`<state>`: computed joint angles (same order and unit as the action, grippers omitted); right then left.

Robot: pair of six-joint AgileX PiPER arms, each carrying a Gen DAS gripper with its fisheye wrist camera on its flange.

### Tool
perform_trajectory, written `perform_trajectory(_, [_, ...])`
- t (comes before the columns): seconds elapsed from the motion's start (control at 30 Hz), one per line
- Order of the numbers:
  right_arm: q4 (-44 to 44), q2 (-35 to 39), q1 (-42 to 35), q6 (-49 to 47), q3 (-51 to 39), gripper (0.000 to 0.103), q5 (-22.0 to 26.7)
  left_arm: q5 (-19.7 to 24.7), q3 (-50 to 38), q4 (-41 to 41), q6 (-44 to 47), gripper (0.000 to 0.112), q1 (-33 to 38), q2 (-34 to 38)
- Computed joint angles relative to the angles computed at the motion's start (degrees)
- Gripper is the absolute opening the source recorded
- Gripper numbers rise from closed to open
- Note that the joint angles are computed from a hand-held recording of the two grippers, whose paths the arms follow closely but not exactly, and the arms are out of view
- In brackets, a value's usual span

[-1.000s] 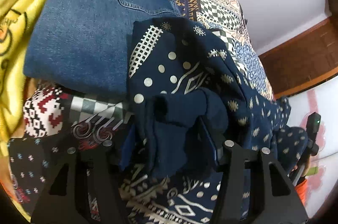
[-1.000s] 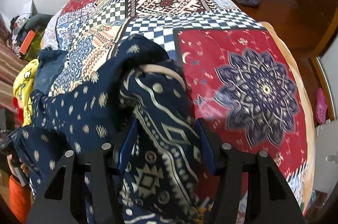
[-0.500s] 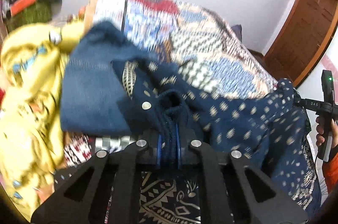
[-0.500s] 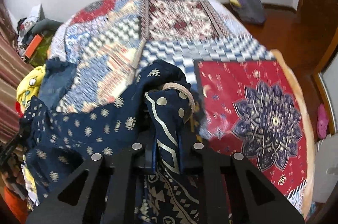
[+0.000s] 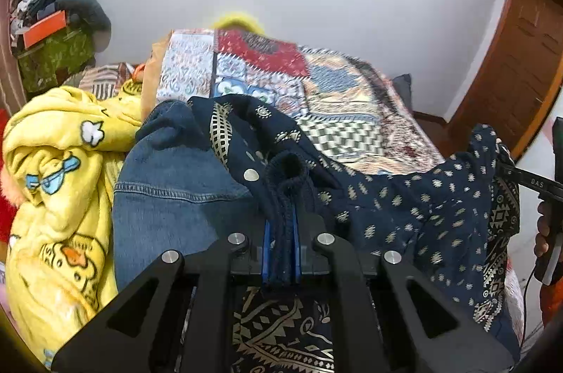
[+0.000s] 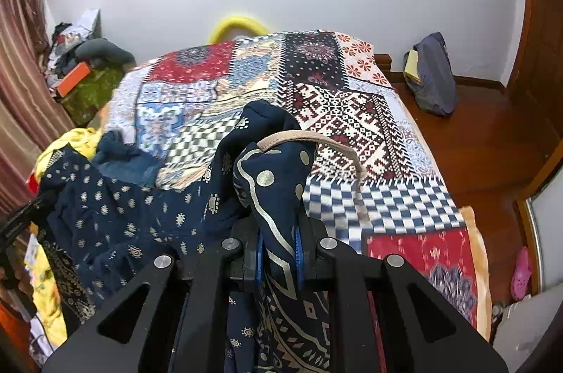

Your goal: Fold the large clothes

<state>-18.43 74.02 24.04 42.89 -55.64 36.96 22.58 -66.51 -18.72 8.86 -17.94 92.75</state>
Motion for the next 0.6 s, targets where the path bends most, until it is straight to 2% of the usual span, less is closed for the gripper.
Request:
perform_trajectory(0.13, [1.07,6.55,-3.22,-1.9,-1.0,0.012,-2.0,2.6,-7.35,7.47,-6.47,0.009,0.83,10.07])
perform_trajectory(0.23, [9.42,9.66,-8.86,-8.4,1.28,0.012,-6.76,3.65,-9.56,10.78,-9.9,0.009,1.15,14.89])
perform_trajectory(0.3, [17.16,10.85,-12.1,-15.13,3.43,0.013,-9.99,4.51,-10.64,8.53,-8.21,0.009,2.04,17.92])
perform_trajectory(0.37, [19.74,10.96,-12.8,-17.66,4.7,0.015,-11.57,4.6,-10.68,4.58,-5.03,0.011,3.03,19.85])
perform_trajectory(0.47, [13.67,8.96,-10.83,-11.84,5.81,0.018,-11.52,3.32,-9.2,5.1,-4.94,0.015,2.81,19.55])
perform_trajectory(0.53, [7.4,7.99,-8.51,-5.96,5.21,0.018,-8.82,4.49,-9.7,8.5,-8.07,0.016,2.21,18.98])
perform_trajectory(0.6, [2.58,7.17,-6.06,-2.61,3.69,0.019,-4.04,6.0,-9.95,12.78,-11.89,0.017,1.42,17.99])
